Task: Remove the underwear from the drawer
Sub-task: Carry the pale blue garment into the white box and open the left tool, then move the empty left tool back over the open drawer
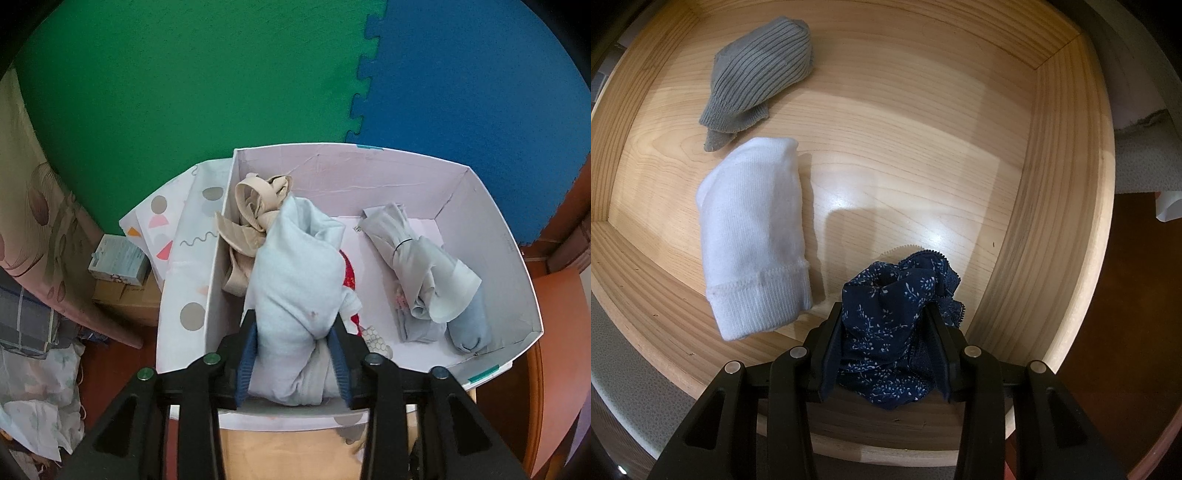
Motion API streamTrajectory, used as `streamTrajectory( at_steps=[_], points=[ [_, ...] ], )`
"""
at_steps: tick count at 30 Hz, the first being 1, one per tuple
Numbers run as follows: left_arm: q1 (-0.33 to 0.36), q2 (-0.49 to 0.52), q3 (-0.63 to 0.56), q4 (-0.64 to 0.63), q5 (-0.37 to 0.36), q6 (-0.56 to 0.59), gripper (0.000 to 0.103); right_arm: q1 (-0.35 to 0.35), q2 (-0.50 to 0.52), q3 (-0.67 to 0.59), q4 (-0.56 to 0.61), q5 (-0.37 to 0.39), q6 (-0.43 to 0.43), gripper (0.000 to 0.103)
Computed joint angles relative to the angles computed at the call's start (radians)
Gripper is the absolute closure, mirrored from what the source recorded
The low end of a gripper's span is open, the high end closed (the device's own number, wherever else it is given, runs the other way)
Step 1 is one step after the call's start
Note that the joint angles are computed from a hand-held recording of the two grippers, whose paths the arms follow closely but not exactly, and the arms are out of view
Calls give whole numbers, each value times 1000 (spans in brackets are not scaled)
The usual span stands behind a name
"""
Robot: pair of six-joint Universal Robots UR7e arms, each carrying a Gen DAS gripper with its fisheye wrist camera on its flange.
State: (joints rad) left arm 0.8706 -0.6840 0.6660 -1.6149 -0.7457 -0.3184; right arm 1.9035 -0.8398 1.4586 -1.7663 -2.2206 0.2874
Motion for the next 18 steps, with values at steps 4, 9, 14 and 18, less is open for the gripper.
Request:
streamTrajectory(
  at_steps=[4,9,14,18],
  points=[
    [-2,-7,6,8,6,-28,56,0,2,-5,1,0,-2,65],
    [-11,-1,-14,77,11,-21,44,0,4,-8,4,0,-1,65],
    [-29,-21,26,66,50,5,38,1,4,-9,6,-1,-1,65],
    [-33,-31,24,68,33,-8,38,2,4,-10,8,-1,0,65]
  ],
)
